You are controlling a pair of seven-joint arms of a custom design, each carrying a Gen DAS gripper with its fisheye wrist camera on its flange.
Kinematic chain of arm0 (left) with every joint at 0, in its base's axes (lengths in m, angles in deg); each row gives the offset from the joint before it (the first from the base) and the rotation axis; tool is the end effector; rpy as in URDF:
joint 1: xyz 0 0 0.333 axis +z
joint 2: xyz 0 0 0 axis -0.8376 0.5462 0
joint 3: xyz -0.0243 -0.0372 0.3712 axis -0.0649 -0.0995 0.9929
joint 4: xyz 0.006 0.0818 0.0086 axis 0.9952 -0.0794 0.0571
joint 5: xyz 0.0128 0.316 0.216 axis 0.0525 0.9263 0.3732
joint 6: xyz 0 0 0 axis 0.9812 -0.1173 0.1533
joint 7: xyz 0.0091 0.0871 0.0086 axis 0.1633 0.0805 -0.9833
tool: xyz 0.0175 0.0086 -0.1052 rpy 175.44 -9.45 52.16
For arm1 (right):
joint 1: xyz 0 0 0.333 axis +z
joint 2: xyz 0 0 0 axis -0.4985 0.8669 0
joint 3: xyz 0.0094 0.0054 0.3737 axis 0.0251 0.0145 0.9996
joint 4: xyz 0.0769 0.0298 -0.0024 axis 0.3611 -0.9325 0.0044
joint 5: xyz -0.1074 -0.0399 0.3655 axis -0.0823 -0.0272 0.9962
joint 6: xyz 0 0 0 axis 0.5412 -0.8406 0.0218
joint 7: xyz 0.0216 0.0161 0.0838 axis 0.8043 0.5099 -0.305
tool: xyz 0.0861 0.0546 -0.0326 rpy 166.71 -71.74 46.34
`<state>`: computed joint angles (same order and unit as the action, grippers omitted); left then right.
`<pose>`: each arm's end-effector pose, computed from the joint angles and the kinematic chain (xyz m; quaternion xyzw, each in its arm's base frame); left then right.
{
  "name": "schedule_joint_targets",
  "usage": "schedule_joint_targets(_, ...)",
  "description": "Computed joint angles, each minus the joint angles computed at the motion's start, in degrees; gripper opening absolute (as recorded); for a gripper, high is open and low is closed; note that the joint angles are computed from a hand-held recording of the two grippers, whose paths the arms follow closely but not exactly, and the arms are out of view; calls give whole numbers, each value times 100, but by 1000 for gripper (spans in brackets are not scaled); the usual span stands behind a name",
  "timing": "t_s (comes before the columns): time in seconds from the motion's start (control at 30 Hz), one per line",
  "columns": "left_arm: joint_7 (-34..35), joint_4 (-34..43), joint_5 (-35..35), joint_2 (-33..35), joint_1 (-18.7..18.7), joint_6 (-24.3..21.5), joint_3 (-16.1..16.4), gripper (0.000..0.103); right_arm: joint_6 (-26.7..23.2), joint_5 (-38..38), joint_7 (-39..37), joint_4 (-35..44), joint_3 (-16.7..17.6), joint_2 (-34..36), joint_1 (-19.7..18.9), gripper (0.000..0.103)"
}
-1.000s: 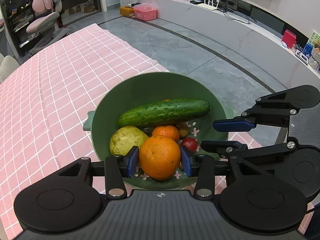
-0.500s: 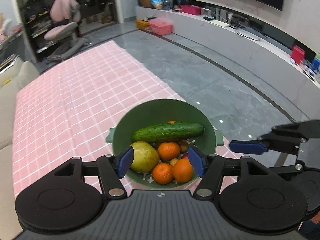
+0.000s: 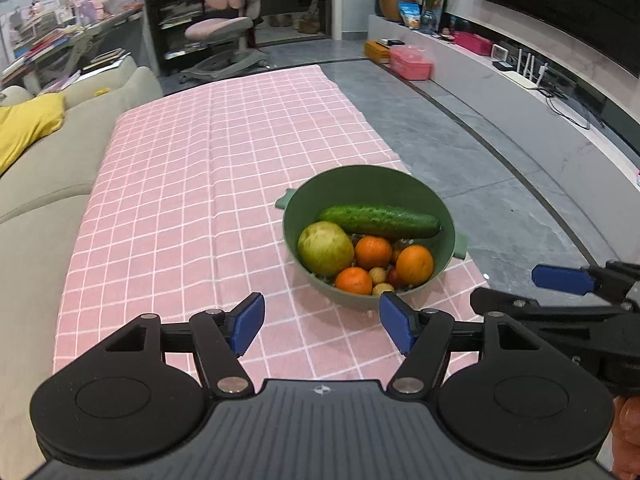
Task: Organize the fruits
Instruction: 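Withdraw both open tools away from the colander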
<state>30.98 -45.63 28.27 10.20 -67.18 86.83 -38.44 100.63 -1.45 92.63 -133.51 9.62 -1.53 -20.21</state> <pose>0.5543 -0.2184 0.5325 -0.5984 0.7277 -0.2511 0.2223 0.5602 0.0930 0.5234 -0.6720 0.6515 -0.1873 0.2983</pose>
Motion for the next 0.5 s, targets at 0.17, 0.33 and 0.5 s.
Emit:
schedule_joint_targets(0.17, -1049, -201, 855, -44, -30, 203, 103, 81, 152, -994, 907, -44, -12, 46, 2, 75)
schedule_joint_targets(0.33, -1460, -164, 1188, 97, 22, 280, 149, 83, -14, -1436, 1328, 191, -48, 262, 22, 75)
schedule_joint_targets(0.5, -1660, -44, 1241, 239, -29, 153, 201, 84, -149, -1958, 1803, 414, -132, 445, 92, 75)
